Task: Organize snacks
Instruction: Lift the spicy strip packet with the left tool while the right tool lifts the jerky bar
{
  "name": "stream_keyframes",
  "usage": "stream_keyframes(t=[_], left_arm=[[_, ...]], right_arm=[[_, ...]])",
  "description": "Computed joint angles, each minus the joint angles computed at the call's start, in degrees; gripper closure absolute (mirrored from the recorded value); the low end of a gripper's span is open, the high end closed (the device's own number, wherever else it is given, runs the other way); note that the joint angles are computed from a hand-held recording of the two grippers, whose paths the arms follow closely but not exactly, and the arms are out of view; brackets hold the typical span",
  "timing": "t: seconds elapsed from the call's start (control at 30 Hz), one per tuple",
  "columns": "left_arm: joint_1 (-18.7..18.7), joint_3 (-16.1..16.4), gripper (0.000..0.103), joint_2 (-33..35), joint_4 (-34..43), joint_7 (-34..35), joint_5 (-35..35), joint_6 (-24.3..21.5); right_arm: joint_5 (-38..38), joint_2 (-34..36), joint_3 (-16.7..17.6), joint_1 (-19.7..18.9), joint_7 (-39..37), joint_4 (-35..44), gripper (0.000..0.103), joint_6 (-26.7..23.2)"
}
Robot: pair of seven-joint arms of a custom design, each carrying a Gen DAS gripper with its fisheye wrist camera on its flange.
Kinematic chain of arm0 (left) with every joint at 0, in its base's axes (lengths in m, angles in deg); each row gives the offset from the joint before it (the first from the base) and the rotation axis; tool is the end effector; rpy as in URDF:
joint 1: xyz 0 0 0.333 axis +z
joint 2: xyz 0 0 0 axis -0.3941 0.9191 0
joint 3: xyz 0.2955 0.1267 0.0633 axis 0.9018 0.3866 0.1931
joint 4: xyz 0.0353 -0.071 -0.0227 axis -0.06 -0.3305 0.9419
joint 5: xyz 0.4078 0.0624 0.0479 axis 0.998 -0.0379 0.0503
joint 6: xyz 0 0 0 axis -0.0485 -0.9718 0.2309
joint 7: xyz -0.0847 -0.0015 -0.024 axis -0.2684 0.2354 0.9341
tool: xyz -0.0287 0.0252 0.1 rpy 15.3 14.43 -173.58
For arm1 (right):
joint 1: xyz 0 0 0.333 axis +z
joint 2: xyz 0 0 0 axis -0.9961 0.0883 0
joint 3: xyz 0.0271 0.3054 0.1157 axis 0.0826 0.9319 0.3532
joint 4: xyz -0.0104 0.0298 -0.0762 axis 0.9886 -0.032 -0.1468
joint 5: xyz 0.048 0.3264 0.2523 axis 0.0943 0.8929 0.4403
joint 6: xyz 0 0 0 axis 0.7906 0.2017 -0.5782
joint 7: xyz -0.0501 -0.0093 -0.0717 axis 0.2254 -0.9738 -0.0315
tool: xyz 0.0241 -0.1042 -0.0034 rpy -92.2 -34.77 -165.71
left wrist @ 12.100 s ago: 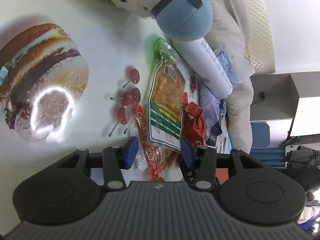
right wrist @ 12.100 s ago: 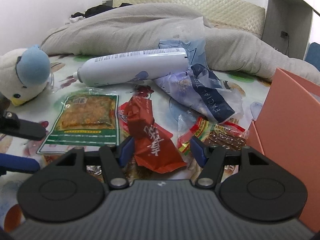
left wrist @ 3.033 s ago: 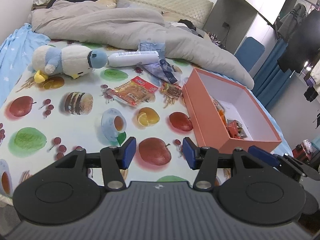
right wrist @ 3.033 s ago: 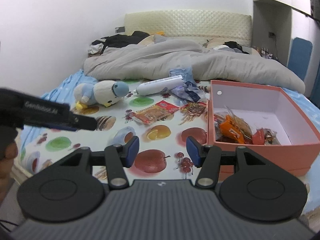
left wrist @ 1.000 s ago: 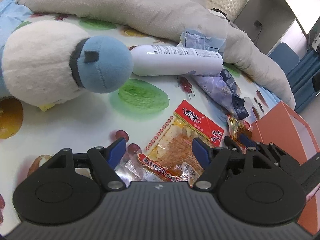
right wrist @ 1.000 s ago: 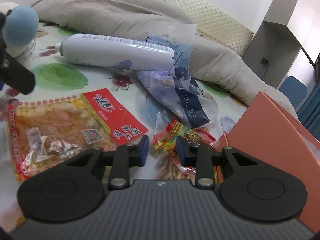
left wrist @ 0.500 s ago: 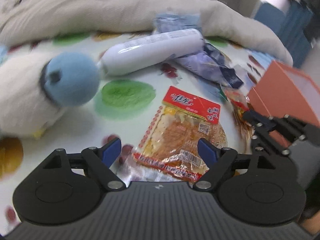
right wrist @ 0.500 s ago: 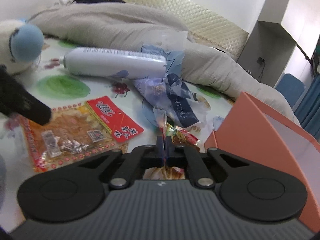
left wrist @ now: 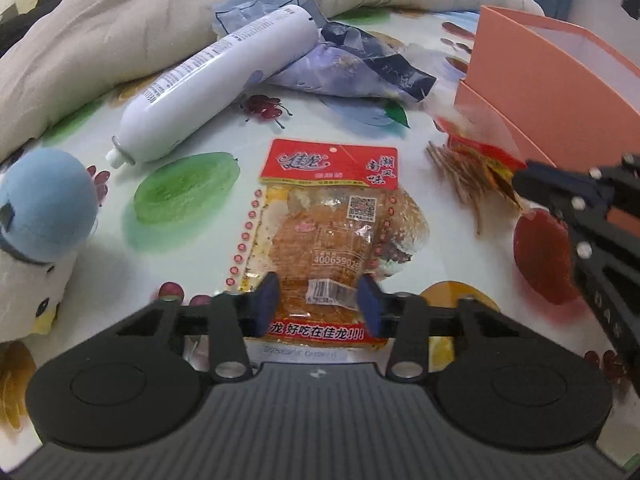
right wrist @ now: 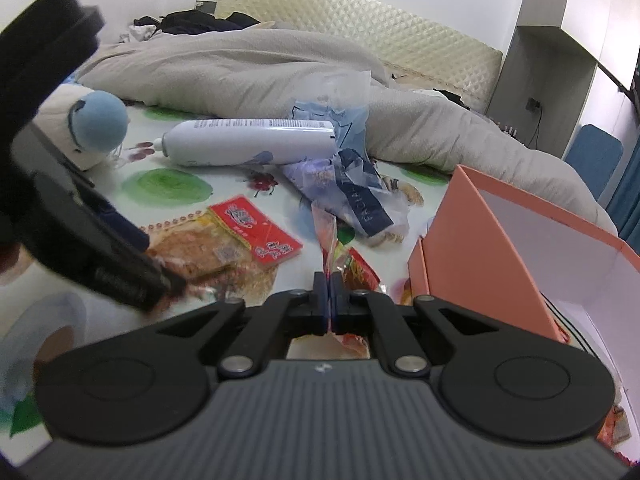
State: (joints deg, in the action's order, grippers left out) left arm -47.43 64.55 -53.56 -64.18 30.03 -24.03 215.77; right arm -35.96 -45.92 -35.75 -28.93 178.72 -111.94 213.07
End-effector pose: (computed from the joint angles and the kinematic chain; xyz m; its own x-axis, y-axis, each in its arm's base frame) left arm 0.6280 -0.3904 0.4299 0.0348 -0.9994 0.0028 -0.8436 -0.0309 -0.5360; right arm 0.5898 0.3889 0.4334 0.5535 -0.7914 0.2595 -0.3582 -0.5075 -0.7836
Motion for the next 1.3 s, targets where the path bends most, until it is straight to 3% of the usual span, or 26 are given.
stream_keyframes(t=[0.23, 0.27, 0.33, 0.4, 0.47, 0.6, 0.67, 0.7, 0.8, 0.93, 1.03, 1.17, 1.23, 1.27, 1.3], left_arm=[[-1.8, 0.2, 0.076, -3.3, -3.0, -8.5, 1.1, -1.7], [-2.3, 0.1, 0.077, -4.4, -4.1, -10.6, 1.8, -2.2], [-2.7, -0.5, 0.077, -6.7, -6.6, -14.5, 2.6, -2.7], [-3.3, -1.3, 0.078, -9.3, -9.3, -18.8, 3.7, -3.8], [-3.8, -2.3, 0.079, -12.0, -12.0, -23.7, 4.6, -4.8], [-4.8, -4.9, 0.079, -16.7, -16.7, -34.3, 6.4, -6.8], [-5.5, -6.5, 0.079, -18.3, -18.1, -38.6, 6.8, -8.7], [-5.9, -7.3, 0.079, -19.1, -18.6, -41.0, 6.8, -9.9], [-7.0, -9.3, 0.079, -21.3, -20.6, -48.7, 7.1, -11.0], [-8.7, -11.7, 0.079, -22.3, -20.8, -55.3, 7.4, -14.3], [-9.8, -12.8, 0.079, -22.2, -20.4, -55.1, 6.7, -15.7], [-10.8, -13.4, 0.079, -23.3, -21.5, -56.3, 6.4, -17.0], [-10.9, -13.6, 0.079, -24.0, -22.4, -57.2, 6.3, -17.2], [-11.0, -13.7, 0.079, -24.2, -22.7, -57.7, 6.3, -17.5], [-10.9, -13.8, 0.079, -24.6, -23.2, -58.1, 6.2, -17.4]], right_arm=[[-1.6, -5.3, 1.0, -0.3, -1.2, -5.6, 0.1, 0.7], [-3.6, -6.6, 2.7, -1.9, -0.7, -6.9, 0.1, 1.1], [0.9, -9.1, 9.4, -7.3, -7.1, -9.6, 0.1, 2.2], [-0.5, -11.5, 11.7, -9.5, -7.5, -12.2, 0.1, 1.9], [1.3, -14.2, 18.1, -15.3, -10.7, -15.2, 0.1, 1.5], [2.9, -19.6, 25.2, -21.5, -15.7, -21.6, 0.099, 1.9], [15.3, -22.3, 33.0, -27.1, -27.4, -24.4, 0.099, 1.1], [22.5, -24.0, 34.1, -27.1, -34.3, -25.7, 0.099, 0.3], [35.3, -28.7, 31.9, -22.6, -47.6, -29.2, 0.099, -1.7], [41.4, -35.4, 29.6, -18.8, -54.9, -33.9, 0.099, -6.0], [41.1, -40.4, 29.7, -18.6, -56.3, -37.4, 0.099, -10.3], [39.8, -43.8, 30.7, -20.6, -52.7, -37.7, 0.094, -20.1], [40.5, -44.5, 30.7, -20.2, -53.7, -38.1, 0.071, -20.7], [42.0, -44.7, 30.0, -19.4, -54.8, -38.1, 0.046, -21.3], [43.7, -44.6, 29.3, -18.8, -55.7, -37.8, 0.035, -21.9]])
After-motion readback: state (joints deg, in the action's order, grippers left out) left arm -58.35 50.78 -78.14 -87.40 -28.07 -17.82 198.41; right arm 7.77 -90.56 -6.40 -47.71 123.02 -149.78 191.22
